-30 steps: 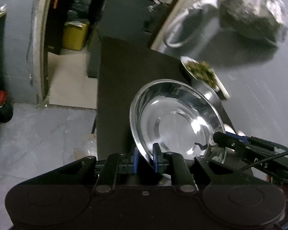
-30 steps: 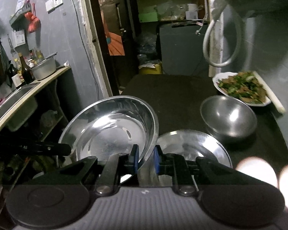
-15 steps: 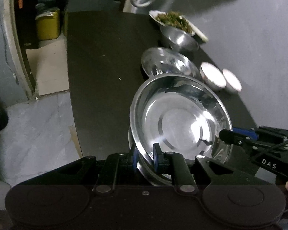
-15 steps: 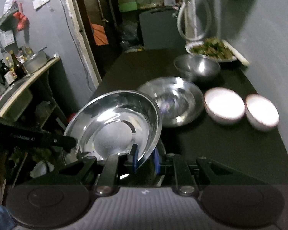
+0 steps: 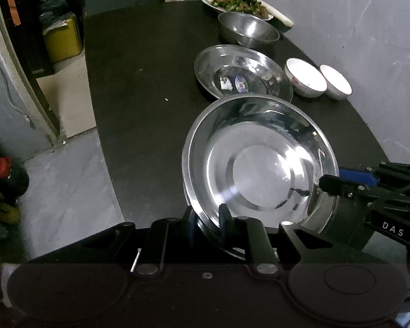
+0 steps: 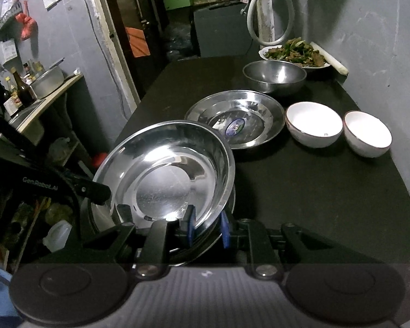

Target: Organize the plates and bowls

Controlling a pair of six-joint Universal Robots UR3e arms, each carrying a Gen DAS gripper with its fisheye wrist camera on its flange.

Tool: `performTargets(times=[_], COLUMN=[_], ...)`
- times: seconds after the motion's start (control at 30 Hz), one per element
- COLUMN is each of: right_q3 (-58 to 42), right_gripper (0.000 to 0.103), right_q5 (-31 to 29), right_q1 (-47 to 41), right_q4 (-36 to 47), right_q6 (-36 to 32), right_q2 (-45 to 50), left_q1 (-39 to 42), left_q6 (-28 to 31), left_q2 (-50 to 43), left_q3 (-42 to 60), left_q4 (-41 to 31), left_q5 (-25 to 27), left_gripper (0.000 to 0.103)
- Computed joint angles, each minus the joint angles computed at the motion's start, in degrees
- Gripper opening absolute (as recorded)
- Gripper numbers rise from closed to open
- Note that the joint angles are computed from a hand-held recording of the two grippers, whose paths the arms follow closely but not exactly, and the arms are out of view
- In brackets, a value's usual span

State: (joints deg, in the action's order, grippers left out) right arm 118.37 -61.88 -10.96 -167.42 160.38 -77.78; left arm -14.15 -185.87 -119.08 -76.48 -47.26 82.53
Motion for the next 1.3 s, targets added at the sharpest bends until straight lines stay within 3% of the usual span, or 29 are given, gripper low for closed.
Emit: performTargets(times=[0.43, 0.6, 0.77, 0.83, 0.9, 1.03, 1.17, 1.3], right_q3=[-0.7, 0.4, 1.9, 2.5, 3.1, 5.0, 7.2, 8.2], right_gripper=[0.024, 0.031, 0.037, 0.044, 0.059, 0.078, 0.102, 0.103], right_q5=[-0.6, -0.4, -0.3, 0.4, 0.7, 1.9, 2.7, 2.5], right_q1=[0.2, 0.1, 0.0, -0.5, -0.8, -2.2, -4.0, -5.4], right_q4=[1.7, 1.1, -0.1, -0.7, -1.4, -4.2, -8.0, -10.3], right_q6=[0.3, 0.2, -0.1, -0.3, -0.3, 0.6, 2.4, 5.5], right_q2=[0.9, 0.4, -0.3, -0.6, -0.8, -1.0, -1.1, -0.5], left_q1=[-1.5, -1.7, -1.5, -1.6, -1.7, -1.8, -0.8, 1.3], left_q6=[1.1, 0.3, -1.9, -3.3, -4.7, -8.1, -10.9, -15.0], left_q2=[-3.1, -2.9, -1.7, -1.0, -0.4, 0.2, 0.2, -0.8], left_q3=[6.3, 5.8, 4.2, 3.2, 2.4, 1.4, 0.7, 0.6], left_q4=[-7.4, -6.8, -5.5, -4.6, -3.6, -1.6, 1.1, 5.7], left_q5=[2.1, 2.5, 3.6, 4.8, 6.3, 8.9, 8.7, 5.0], left_gripper=[0.023, 0.023, 0.041, 0.063, 0.074, 0.094, 0.100, 0.102])
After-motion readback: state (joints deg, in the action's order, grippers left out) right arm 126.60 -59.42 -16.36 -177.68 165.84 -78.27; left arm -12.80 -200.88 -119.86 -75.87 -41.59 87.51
